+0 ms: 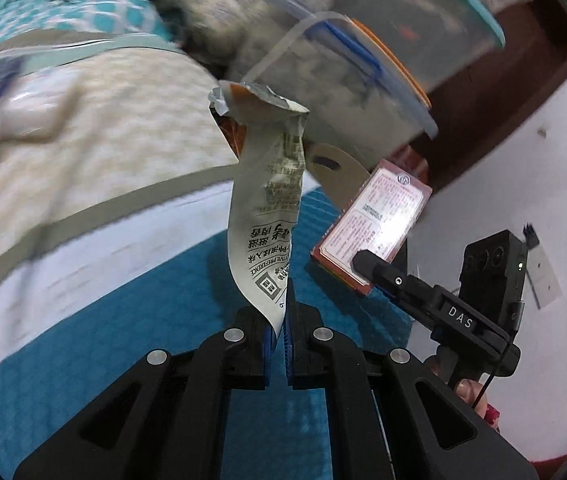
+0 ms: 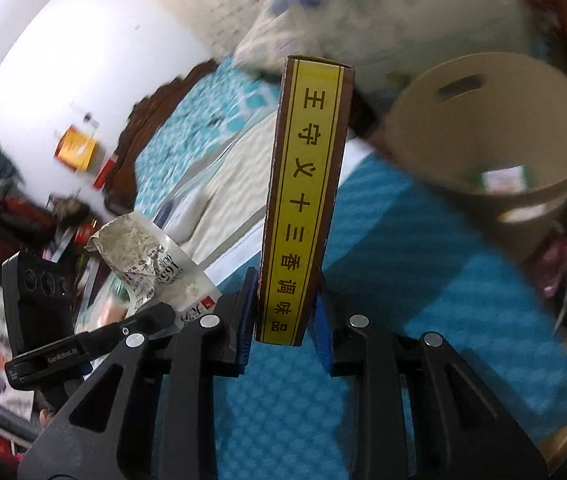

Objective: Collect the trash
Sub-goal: 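Carry the wrapper and yellow box to the beige wastebasket and open both tools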

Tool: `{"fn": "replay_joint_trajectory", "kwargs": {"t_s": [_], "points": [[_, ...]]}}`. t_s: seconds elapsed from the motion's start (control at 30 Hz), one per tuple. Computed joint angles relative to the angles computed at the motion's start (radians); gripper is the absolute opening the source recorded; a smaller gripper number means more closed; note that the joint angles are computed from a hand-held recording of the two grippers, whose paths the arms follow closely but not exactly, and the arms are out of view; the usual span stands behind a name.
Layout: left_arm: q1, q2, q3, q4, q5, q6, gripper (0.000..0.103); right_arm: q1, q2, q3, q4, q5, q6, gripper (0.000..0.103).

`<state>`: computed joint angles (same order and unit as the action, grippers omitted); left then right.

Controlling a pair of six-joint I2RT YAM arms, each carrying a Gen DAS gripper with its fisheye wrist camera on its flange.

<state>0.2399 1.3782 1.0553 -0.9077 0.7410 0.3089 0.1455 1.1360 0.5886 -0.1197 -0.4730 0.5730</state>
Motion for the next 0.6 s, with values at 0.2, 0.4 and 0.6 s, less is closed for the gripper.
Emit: {"fn": "replay_joint_trajectory", "kwargs": {"t_s": [0.2,0.4,0.6], "points": [[-0.314,0.151,0.115,0.157,-0.12,-0.217,0.004,-0.276,0.099,0.046,-0.001,-0.13,-0.077,0.029],[-0.523,0.36,0.307,0.208,-0.231,-0.307,0.004,-0.426,0.245,0.142,-0.025,-0.172,-0.157,0.029],[-0.614,0.508,0.452,0.2,-0.355,-0.339,0.045,-0.463,0.295,0.167,-0.013,-0.173,-0.119,0.064]]}}
